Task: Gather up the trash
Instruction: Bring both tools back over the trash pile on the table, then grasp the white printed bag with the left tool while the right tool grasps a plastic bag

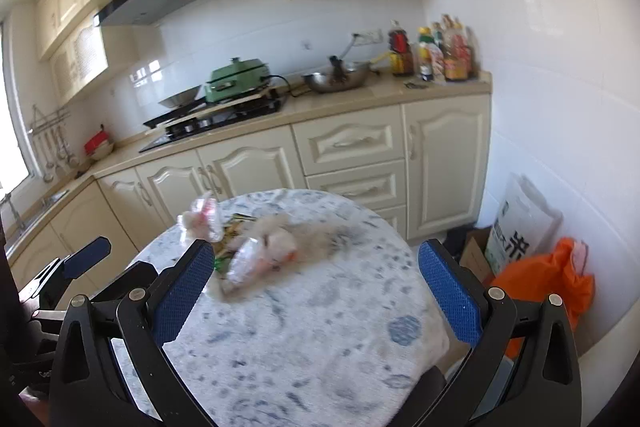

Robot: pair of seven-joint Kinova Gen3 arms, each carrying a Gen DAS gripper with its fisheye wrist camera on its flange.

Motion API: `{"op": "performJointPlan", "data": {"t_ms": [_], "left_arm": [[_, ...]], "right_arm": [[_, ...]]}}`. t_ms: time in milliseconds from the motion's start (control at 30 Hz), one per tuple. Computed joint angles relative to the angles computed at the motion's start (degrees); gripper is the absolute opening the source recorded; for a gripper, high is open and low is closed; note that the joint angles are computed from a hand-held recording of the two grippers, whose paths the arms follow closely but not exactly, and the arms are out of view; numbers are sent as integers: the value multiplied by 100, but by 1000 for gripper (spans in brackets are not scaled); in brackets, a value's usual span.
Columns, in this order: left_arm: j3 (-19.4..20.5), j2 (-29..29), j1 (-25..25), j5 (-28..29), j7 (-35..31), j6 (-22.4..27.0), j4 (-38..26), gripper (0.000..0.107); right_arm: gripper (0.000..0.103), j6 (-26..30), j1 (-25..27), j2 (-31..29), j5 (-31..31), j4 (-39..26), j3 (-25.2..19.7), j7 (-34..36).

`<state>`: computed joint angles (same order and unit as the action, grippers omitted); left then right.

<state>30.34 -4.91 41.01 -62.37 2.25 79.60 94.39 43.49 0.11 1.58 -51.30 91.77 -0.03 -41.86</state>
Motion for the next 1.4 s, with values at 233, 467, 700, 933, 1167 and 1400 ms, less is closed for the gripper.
{"op": "performJointPlan", "data": {"t_ms": [233,467,700,933,1167,1400], "left_arm": [[212,-250,-94,56,301,608,172,102],[375,-569,-408,431,218,953,249,102],[306,-842,-923,974,-49,675,394,102],[-265,-941,-1467,1542,-718,-127,641,102],[-872,-690,-2115,2007,-1525,-1100,818,102],[-1425,-67,-2498,2340,-2475,-1778,572,102]], "right_arm": [[103,-287,-382,-211,57,140,-156,7],[103,-510,-758,-280,572,180,-232,-351],[103,-538,-933,-21,1323,-15,-347,-926],[103,-448,-1078,550,2203,-309,-562,-1718],[103,-366,-1208,1238,2841,-723,-745,-2319],[101,57,-1288,2009,3060,-1449,-901,-2779]]}}
